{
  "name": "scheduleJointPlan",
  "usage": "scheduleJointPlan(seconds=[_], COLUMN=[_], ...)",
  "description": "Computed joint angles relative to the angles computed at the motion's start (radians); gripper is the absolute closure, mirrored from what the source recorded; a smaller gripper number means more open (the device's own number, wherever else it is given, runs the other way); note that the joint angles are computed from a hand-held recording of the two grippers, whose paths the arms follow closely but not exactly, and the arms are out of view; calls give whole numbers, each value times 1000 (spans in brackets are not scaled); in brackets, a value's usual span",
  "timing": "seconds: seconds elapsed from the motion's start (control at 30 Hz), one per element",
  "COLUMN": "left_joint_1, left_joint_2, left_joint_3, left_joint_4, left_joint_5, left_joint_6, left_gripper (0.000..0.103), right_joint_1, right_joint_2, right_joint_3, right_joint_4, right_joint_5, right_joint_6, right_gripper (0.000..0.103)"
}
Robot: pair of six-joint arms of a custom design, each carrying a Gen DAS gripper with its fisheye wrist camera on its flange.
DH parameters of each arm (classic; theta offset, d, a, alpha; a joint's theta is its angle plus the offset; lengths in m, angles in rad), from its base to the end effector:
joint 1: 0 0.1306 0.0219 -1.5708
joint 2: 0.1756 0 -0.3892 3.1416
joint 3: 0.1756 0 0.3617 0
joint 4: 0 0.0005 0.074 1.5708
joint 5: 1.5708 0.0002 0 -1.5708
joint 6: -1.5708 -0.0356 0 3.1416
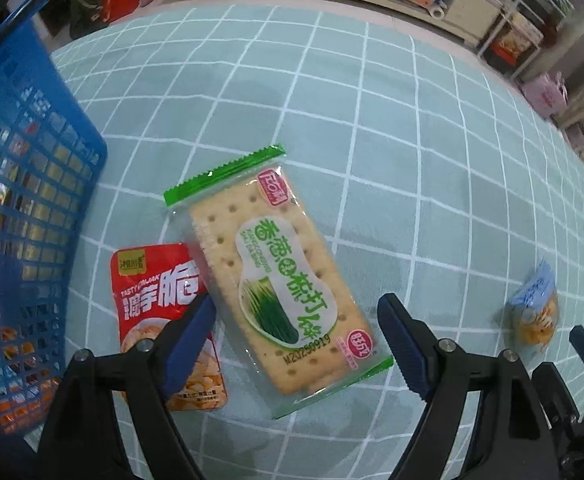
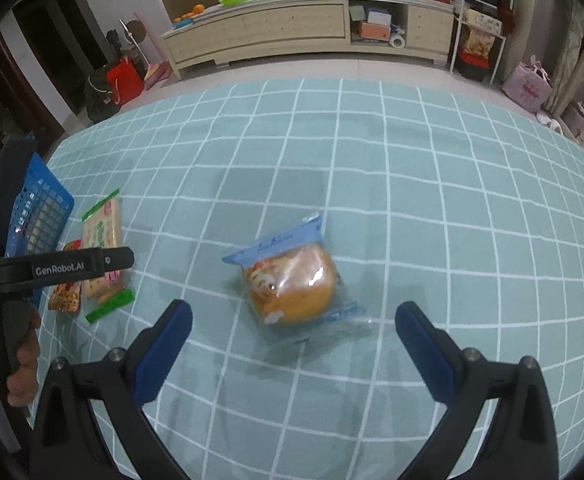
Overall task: Organize snacks
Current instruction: 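Move both grippers away from the basket toward the remaining snacks, then grasp the green-labelled cracker pack with the left gripper while the right gripper grasps the bread roll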
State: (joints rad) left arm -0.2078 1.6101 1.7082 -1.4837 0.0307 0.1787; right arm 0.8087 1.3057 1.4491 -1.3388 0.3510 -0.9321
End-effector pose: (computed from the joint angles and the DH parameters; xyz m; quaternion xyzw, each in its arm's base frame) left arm 0.4741 -0.1016 0.4385 0.0159 0.9955 -0.0328 0.0878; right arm 0.2746 0.2692 0.4699 0.0922 0.9635 0.0299 0.2496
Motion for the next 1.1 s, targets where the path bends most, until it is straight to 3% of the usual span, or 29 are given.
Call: scheduleJointPlan(seconds=[0.1, 0.17, 0.3, 0.63, 0.83, 1.07, 1.1], left_joint_1=[-35, -44, -46, -51, -83, -74, -78], left_joint_2=[17, 13, 17, -122, -176, -210, -212], left_joint_3=[31, 33, 42, -82, -120, -159, -162], left_joint_4=[-13, -5, -13, 50, 90, 123, 126], left_joint_5=[-44, -47, -24, 91, 116, 151, 155], left_joint_6=[1, -7, -36, -100, -156, -233, -236], left_gripper=[30, 37, 40, 45, 45, 45, 45], right_joint_1=[9, 15, 27, 36, 34, -15, -19], right_joint_2=[-1, -2, -8, 20, 50, 70, 72], right_joint_3=[-6, -7, -7, 16, 37, 33, 30], right_joint_4=[0, -2, -7, 1, 6, 39, 44], right_joint_5=[-9, -13, -5, 16, 90, 35, 23], right_joint_6=[-8, -13, -12, 57, 95, 194, 203], right_gripper=[0, 0, 0, 0, 0, 1, 5])
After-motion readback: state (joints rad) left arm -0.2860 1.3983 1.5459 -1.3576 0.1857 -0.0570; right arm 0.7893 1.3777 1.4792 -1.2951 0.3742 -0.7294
